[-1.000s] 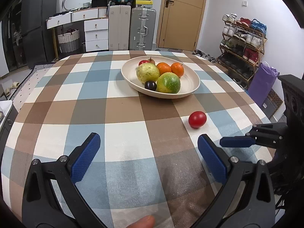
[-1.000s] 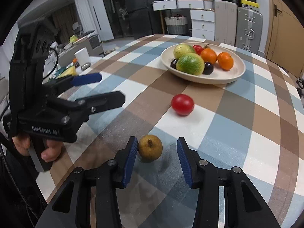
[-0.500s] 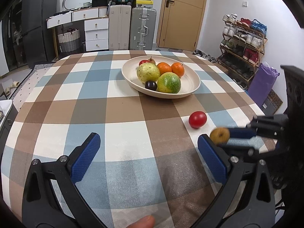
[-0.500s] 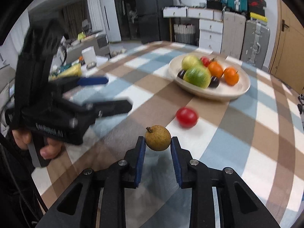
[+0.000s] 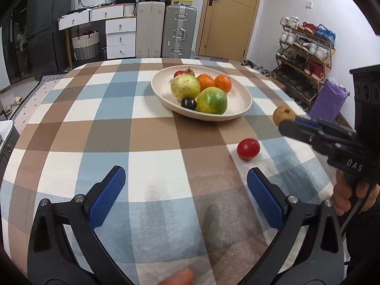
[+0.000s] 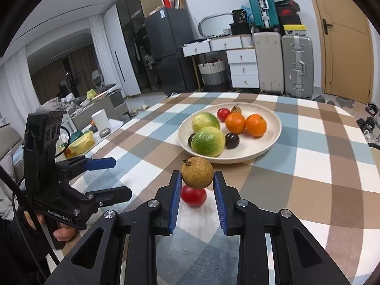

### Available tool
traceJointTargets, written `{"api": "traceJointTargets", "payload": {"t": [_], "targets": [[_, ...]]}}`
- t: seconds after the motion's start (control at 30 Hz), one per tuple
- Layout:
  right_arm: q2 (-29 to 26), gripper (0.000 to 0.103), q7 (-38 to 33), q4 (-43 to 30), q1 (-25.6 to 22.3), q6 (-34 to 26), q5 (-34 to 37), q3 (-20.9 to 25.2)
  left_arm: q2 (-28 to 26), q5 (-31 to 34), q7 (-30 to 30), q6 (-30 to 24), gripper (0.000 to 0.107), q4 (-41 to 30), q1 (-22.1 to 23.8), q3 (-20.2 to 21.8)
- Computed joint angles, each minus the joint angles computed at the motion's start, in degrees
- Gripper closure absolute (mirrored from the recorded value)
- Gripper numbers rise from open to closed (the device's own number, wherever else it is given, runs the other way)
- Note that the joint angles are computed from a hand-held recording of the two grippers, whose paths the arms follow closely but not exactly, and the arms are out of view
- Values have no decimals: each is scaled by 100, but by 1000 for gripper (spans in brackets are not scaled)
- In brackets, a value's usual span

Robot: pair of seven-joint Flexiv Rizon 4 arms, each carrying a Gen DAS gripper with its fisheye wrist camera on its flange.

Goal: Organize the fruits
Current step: 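Grasp the red tomato with the left gripper while the right gripper holds the pear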

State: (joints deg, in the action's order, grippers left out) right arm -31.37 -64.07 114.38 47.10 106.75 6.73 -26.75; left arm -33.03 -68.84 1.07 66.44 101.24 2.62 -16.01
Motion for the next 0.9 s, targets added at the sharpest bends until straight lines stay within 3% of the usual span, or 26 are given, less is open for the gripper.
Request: {"api": "traceJointTargets", "payload": {"t": [0.23, 0.53, 0.9], "targets": [[13, 75, 155, 148, 283, -28, 205, -344, -119, 6, -46, 96, 5, -171, -169, -53], [-21, 75, 410, 308, 682, -66, 345, -869, -430, 1191, -836, 31, 5, -504, -250, -93], [11, 75, 595, 340, 627, -88, 277, -854, -707, 2378, -1728, -237, 6, -869, -270, -101]]}}
